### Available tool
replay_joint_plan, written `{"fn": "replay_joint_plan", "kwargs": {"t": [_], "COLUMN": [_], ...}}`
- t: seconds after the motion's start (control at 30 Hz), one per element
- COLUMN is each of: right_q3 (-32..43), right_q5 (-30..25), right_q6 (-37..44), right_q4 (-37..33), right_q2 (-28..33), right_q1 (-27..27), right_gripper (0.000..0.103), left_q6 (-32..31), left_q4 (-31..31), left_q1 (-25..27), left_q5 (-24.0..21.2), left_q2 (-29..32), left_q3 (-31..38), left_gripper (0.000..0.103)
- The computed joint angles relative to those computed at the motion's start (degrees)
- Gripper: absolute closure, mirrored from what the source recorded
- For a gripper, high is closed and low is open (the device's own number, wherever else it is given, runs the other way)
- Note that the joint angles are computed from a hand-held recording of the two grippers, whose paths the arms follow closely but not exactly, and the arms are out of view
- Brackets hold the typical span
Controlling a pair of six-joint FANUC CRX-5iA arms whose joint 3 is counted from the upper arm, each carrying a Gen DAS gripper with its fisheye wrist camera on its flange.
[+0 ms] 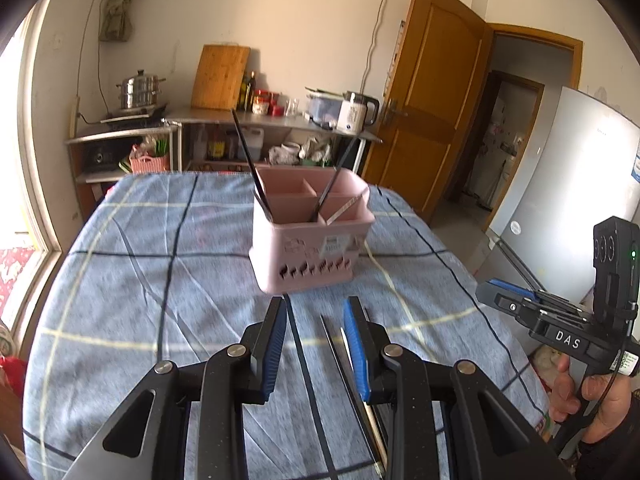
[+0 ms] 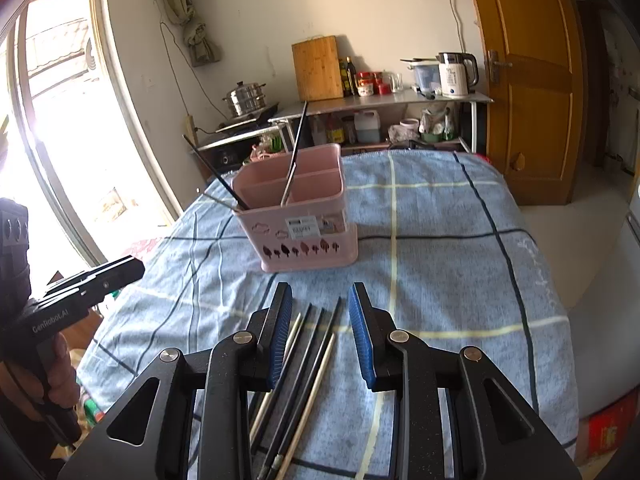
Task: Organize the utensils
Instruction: 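Move both tools back to the remaining chopsticks on the cloth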
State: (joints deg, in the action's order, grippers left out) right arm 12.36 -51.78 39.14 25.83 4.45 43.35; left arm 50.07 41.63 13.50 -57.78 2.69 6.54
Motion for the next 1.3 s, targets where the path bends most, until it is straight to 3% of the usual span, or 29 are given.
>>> {"fn": "replay_joint_plan", "kwargs": {"t": [0.6,0.87,1.3], "right_q3": [0.1,3.3,11.0], "right_q5": [-1.5,-4.1,-7.7], "right_q6": [0.9,3.6,9.3], "right_q4": [-4.1,-8.8,-15.7], "right_q2": [1.3,4.8,11.8], "right_q1": [-0.6,-2.1,-4.6], "right_gripper": [0.075,0.083,0.088], "left_q6": [2.8,6.8,11.2], "left_q4": [-3.8,-6.7,-10.8], "left_q1": [-2.6,-4.7,-7.3], "left_q5": [-3.4,-5.7,-7.3], "left_q2": [4.3,10.3,16.9], "left_q3": [1.8,6.7,12.5], "left_gripper": [0.074,0.074,0.075]}}
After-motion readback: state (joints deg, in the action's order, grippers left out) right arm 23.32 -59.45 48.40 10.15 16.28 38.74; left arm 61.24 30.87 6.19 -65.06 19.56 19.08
